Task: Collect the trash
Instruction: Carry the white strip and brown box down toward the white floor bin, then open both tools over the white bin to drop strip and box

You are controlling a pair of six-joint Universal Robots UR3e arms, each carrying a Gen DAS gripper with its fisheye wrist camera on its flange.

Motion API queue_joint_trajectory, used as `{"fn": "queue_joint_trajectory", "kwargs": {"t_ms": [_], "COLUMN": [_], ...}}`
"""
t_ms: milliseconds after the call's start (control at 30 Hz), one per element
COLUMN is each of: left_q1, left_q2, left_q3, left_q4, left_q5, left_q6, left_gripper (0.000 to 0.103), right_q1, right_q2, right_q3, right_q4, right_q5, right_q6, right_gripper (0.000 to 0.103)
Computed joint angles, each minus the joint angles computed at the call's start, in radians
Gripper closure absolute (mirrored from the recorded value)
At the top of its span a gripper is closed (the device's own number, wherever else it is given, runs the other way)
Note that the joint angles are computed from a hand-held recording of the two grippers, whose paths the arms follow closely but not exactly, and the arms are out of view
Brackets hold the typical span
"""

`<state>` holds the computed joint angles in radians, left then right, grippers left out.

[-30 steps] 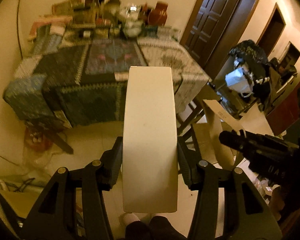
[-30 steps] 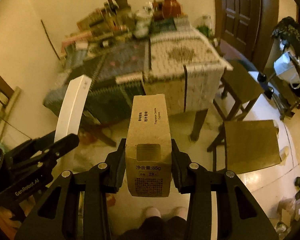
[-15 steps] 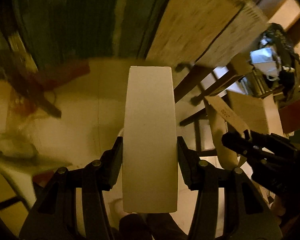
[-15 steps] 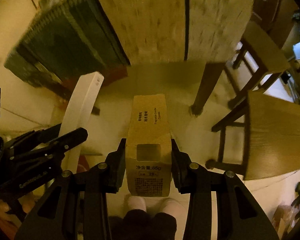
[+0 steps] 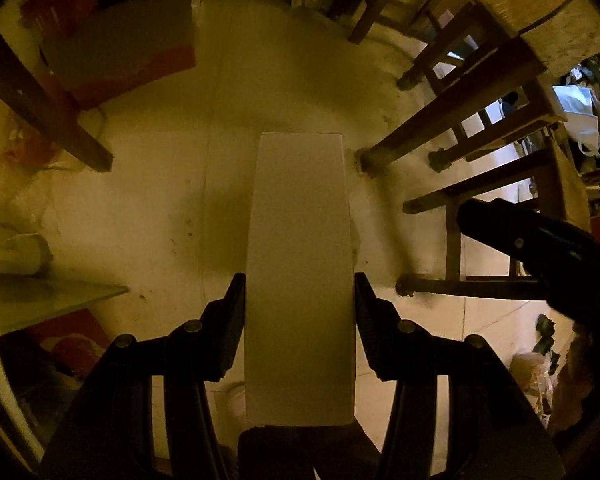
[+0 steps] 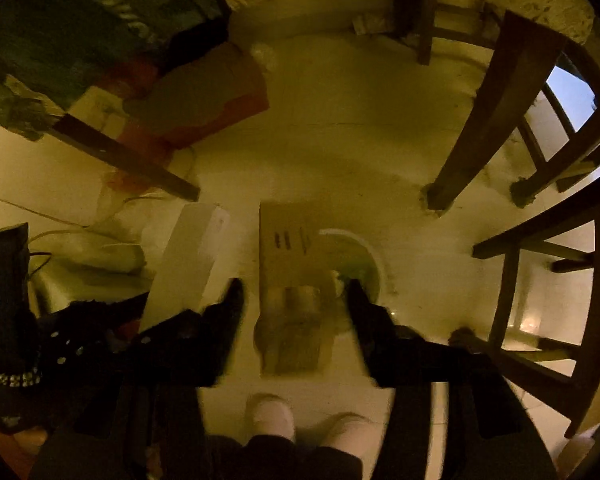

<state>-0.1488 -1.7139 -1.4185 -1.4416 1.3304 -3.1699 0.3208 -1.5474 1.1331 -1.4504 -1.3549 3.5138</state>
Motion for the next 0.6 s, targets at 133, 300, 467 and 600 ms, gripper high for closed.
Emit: {"fn": "queue_joint_trajectory", "kwargs": {"t_ms": [133, 300, 467, 600], "left_q1": [-0.012, -0.043, -0.075, -0.098], "left_q2": [-0.051, -0.129, -0.225, -0.251], "left_q3": [0.012, 0.072, 0.177, 0.275], "left_q4": [0.003, 0.003, -0.032, -0.092], "left_q5": [-0.017, -0.057, -0.045, -0.009], "left_q6": [0.0, -0.017, -0.038, -0.046], "left_gripper": [0.052, 0.052, 0.045, 0.045], "right_q1": [-0.015, -0.061, -0.08, -0.093], "right_q2": [-0.009, -0.047, -0.05, -0.038], "right_q3": [0.019, 0.025, -0.027, -0.118], "right_q4": [0.016, 0.071, 0.13, 0.198], "right_q5": [-0.006, -0.009, -0.03, -0.027], "right_q6": [0.0, -0.016, -0.023, -0.029], "right_gripper": [0.044, 0.044, 0.044, 0.044]}}
